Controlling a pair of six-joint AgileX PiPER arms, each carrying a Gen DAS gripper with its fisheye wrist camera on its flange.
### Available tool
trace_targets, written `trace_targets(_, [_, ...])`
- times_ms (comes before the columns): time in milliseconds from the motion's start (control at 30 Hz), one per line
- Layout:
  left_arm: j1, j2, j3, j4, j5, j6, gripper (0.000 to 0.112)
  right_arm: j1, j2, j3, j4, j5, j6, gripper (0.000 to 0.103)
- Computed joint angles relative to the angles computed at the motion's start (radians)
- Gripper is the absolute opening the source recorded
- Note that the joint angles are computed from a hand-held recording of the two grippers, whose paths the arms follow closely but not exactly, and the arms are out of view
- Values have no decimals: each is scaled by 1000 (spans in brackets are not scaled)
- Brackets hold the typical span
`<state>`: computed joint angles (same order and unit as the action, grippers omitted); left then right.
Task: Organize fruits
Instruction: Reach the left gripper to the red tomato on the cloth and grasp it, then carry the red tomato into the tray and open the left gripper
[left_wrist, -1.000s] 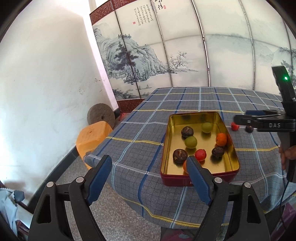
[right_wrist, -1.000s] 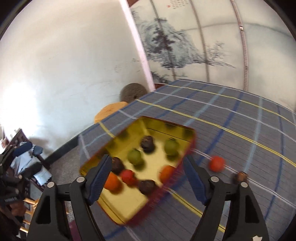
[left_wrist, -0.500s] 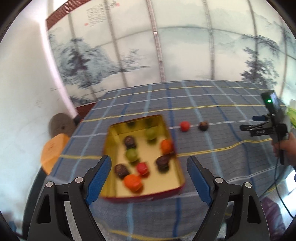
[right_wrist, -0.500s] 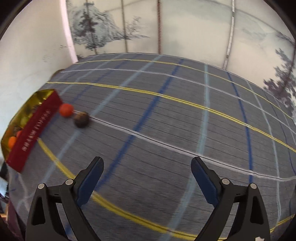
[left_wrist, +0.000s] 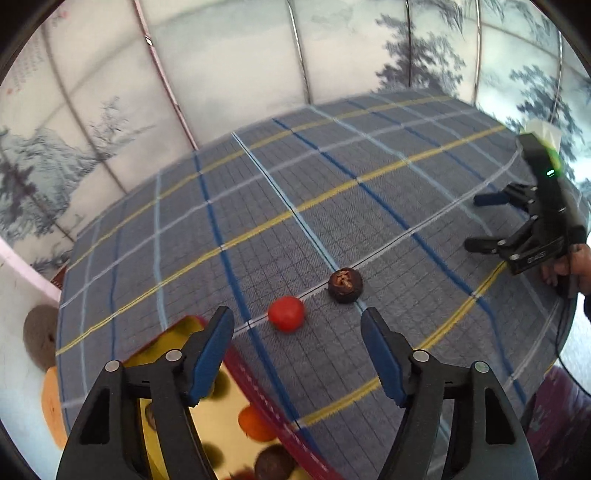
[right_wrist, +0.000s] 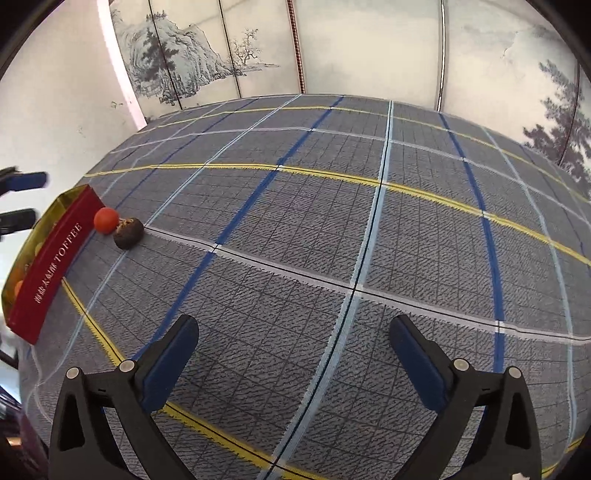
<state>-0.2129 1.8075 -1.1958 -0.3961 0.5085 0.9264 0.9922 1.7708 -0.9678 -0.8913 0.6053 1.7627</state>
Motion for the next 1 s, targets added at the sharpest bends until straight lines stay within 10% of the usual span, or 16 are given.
trace_targets(533, [-22, 329, -324, 197, 191, -165, 32, -8, -22, 30, -49, -59, 56, 103])
trace_targets(667, [-31, 170, -113, 189, 26, -320, 32, -6, -4, 3, -11, -33, 7, 103])
trace_targets(1000, [59, -305, 366, -8, -63, -364, 32, 13, 92, -136, 128, 128, -194, 103])
